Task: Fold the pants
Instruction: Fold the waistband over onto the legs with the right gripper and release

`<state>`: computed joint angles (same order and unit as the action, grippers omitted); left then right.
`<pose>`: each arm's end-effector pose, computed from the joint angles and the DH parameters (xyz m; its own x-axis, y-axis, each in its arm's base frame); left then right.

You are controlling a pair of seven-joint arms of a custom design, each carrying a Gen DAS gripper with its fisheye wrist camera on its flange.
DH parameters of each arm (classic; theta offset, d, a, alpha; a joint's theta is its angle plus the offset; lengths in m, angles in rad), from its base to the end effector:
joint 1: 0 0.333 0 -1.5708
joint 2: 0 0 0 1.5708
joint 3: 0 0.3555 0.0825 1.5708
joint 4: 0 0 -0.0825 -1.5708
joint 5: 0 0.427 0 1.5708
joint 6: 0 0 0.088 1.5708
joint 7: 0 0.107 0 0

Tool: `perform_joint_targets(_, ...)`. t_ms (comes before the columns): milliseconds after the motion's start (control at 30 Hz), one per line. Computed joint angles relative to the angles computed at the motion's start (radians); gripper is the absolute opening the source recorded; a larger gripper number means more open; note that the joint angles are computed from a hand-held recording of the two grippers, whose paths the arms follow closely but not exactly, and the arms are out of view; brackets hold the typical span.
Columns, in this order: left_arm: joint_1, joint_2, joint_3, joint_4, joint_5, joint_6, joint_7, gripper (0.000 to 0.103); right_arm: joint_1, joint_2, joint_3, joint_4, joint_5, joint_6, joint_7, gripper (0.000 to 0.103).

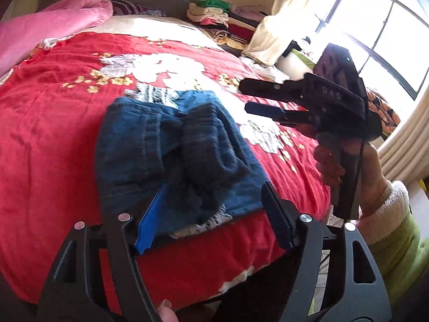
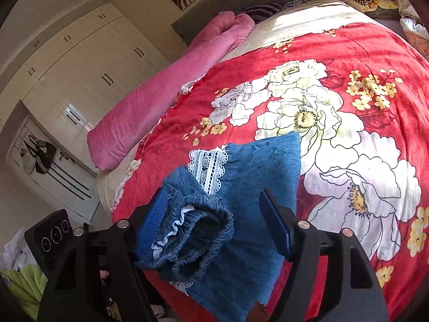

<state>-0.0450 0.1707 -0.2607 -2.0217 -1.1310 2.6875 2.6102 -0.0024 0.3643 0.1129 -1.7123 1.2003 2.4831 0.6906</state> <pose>0.6341 -0.1630 0.4227 -0.4920 -0.7912 0.3633 -0.7325 0.1506 -0.6639 0.7358 0.0681 0.4366 0.3118 -0.7479 -0.5860 -0.7942 0.1334 -0.5928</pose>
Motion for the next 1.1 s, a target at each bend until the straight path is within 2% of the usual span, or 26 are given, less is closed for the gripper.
perform_joint_targets(200, -0.004, -0.012, -0.002, -0.021, -0.003, -0.016, 0.033, 0.065, 0.023, -0.014, -0.008, -0.013, -0.075, 0.008, 0.043, 0.072)
perform_joint_targets(367, -0.013, -0.033, 0.005, -0.040, -0.066, 0.078, 0.102, 0.065, 0.033, -0.009, -0.009, 0.001, -0.128, -0.024, 0.087, 0.076)
perform_joint_targets(467, -0.015, -0.018, 0.010, -0.027, -0.054, 0.110, 0.094, 0.065, 0.050, 0.017, -0.024, 0.033, -0.204, -0.033, 0.189, 0.078)
perform_joint_targets(533, -0.017, 0.000, 0.004, -0.013, -0.032, 0.124, 0.088, 0.065, 0.038, 0.043, -0.017, 0.063, -0.208, -0.066, 0.237, 0.078)
perform_joint_targets(600, -0.015, 0.013, -0.008, -0.006, -0.018, 0.136, 0.104, 0.058, 0.020, 0.077, -0.005, 0.103, -0.200, -0.125, 0.282, 0.078)
perform_joint_targets(633, -0.015, 0.022, -0.011, -0.001, 0.002, 0.135, 0.094, 0.051, 0.014, 0.097, -0.002, 0.128, -0.207, -0.161, 0.307, 0.078)
perform_joint_targets(700, -0.013, 0.036, -0.018, 0.005, 0.052, 0.128, 0.063, 0.043, 0.020, 0.127, -0.003, 0.167, -0.246, -0.193, 0.357, 0.078)
perform_joint_targets(733, -0.010, 0.040, -0.025, 0.005, 0.065, 0.133, 0.061, 0.036, 0.018, 0.141, 0.003, 0.182, -0.252, -0.203, 0.359, 0.076)
perform_joint_targets(767, -0.008, 0.042, -0.032, 0.003, 0.076, 0.141, 0.058, 0.030, 0.020, 0.150, 0.007, 0.192, -0.260, -0.203, 0.359, 0.061)
perform_joint_targets(800, -0.004, 0.043, -0.041, 0.000, 0.078, 0.152, 0.063, 0.030, 0.035, 0.151, 0.001, 0.192, -0.288, -0.175, 0.369, 0.049)
perform_joint_targets(867, 0.005, 0.038, -0.060, -0.009, 0.064, 0.177, 0.092, 0.030, 0.043, 0.148, 0.011, 0.186, -0.305, -0.132, 0.341, 0.040)
perform_joint_targets(967, 0.008, 0.040, -0.075, -0.012, 0.049, 0.226, 0.115, 0.030, 0.030, 0.127, 0.049, 0.173, -0.255, -0.080, 0.236, 0.033)
perform_joint_targets(1033, 0.012, 0.047, -0.086, -0.006, 0.040, 0.254, 0.124, 0.030, 0.023, 0.121, 0.067, 0.183, -0.214, -0.067, 0.167, 0.032)
perform_joint_targets(1100, 0.015, 0.058, -0.094, 0.002, 0.051, 0.272, 0.117, 0.030, 0.037, 0.133, 0.060, 0.207, -0.227, -0.056, 0.148, 0.032)
